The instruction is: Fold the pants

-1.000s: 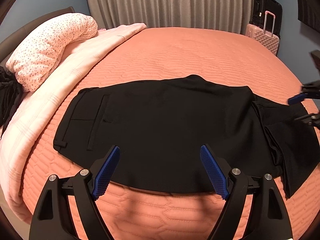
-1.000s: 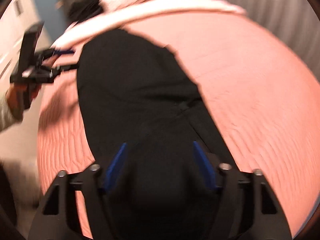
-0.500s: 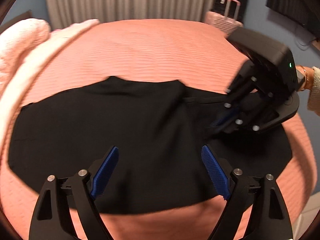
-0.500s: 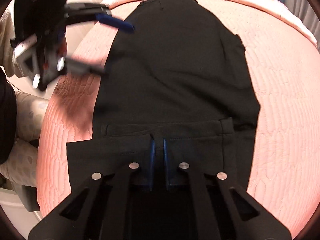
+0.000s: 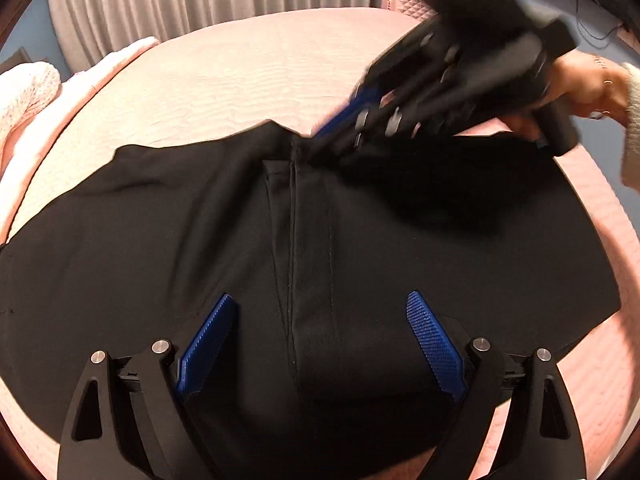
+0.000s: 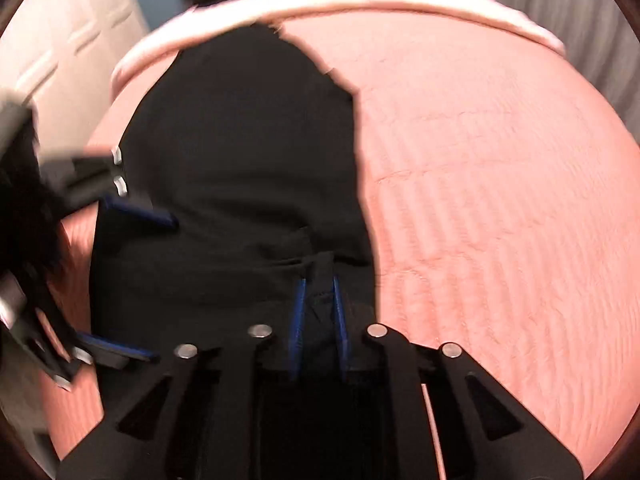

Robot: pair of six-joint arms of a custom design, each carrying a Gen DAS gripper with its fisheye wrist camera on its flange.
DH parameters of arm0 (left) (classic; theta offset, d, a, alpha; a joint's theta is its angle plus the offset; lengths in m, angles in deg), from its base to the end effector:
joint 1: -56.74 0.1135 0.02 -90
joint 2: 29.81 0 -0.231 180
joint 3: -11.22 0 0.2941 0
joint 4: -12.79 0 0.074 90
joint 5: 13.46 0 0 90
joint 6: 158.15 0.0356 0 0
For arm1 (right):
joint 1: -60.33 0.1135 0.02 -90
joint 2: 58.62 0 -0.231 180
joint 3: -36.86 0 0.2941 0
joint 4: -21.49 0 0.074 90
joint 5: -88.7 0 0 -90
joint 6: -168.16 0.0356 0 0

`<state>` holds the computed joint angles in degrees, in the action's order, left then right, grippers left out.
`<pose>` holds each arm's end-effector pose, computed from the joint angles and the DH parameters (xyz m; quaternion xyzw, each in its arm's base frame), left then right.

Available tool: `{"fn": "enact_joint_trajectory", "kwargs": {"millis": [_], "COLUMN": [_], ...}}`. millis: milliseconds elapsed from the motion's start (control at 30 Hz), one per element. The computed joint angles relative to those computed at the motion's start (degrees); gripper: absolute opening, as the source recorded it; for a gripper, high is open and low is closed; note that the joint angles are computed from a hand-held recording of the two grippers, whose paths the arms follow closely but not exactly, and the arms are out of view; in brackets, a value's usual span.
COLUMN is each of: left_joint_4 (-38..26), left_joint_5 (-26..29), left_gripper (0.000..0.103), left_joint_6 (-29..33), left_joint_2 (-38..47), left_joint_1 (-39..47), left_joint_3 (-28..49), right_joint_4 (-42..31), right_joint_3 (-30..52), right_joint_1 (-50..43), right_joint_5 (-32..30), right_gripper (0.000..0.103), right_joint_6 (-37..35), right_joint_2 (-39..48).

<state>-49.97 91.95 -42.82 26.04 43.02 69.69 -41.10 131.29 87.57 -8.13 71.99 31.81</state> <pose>0.2290 -0.0656 0.2242 0.3526 0.8909 -0.1031 0.2671 0.3289 0.1741 0.2717 -0.2917 0.9158 0.1058 0.2552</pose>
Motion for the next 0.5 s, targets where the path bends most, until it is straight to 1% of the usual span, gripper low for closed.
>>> {"fn": "enact_joint_trajectory", "kwargs": {"millis": [67,100,133,167,200,233,267,300,333,400,433,500], "left_joint_4": [-0.89,-2.18,-3.60,-4.74,-6.32,-7.09,-7.07,-7.53,-6.83,-5.28,-5.29,-4.49], "left_joint_5": [2.77,5.31,8.06,10.43,12.29,12.80,12.67,12.91,12.14,9.25,8.39,7.42], "left_gripper": [0.086,0.086,0.086,0.086,0.086,0.086,0.086,0.086,0.086,0.086,0.086,0.086], "left_joint_6": [0.36,1.55,2.89,4.47,6.76,8.34,9.58,12.33,13.67,14.48,15.60,16.97], "left_joint_2": [-0.76,-1.04,-1.24,-0.50,2.04,4.41,7.29,12.02,15.78,21.64,25.55,31.02], "left_joint_1": [2.74,5.83,10.55,15.61,21.46,25.94,30.16,35.85,39.70,44.97,48.16,52.79], "left_joint_3": [0.37,1.21,2.50,4.21,7.10,9.57,12.26,16.49,19.80,24.97,28.77,33.87], "right_joint_4": [1.45,2.26,2.48,2.29,2.77,1.28,1.07,0.78,0.00,-1.75,-2.71,-4.13], "right_joint_3": [-5.62,-8.80,-11.95,-14.47,-15.90,-15.13,-14.46,-13.83,-11.15,-7.05,-7.47,-11.09], "right_joint_1": [0.35,1.16,3.01,6.00,7.89,11.81,14.19,17.21,20.94,25.96,27.12,29.68], "right_joint_5": [3.86,6.04,11.36,17.45,19.88,22.86,24.98,28.28,31.73,36.47,38.21,40.27], "right_gripper": [0.039,0.051,0.061,0.075,0.077,0.077,0.076,0.076,0.076,0.076,0.076,0.077], "right_joint_6": [3.32,6.52,11.71,17.93,21.15,26.72,28.97,31.61,35.26,41.64,44.18,53.69], "right_joint_2": [-8.04,-12.90,-18.14,-22.99,-24.96,-25.84,-25.58,-25.38,-22.68,-18.51,-19.17,-22.02]}}
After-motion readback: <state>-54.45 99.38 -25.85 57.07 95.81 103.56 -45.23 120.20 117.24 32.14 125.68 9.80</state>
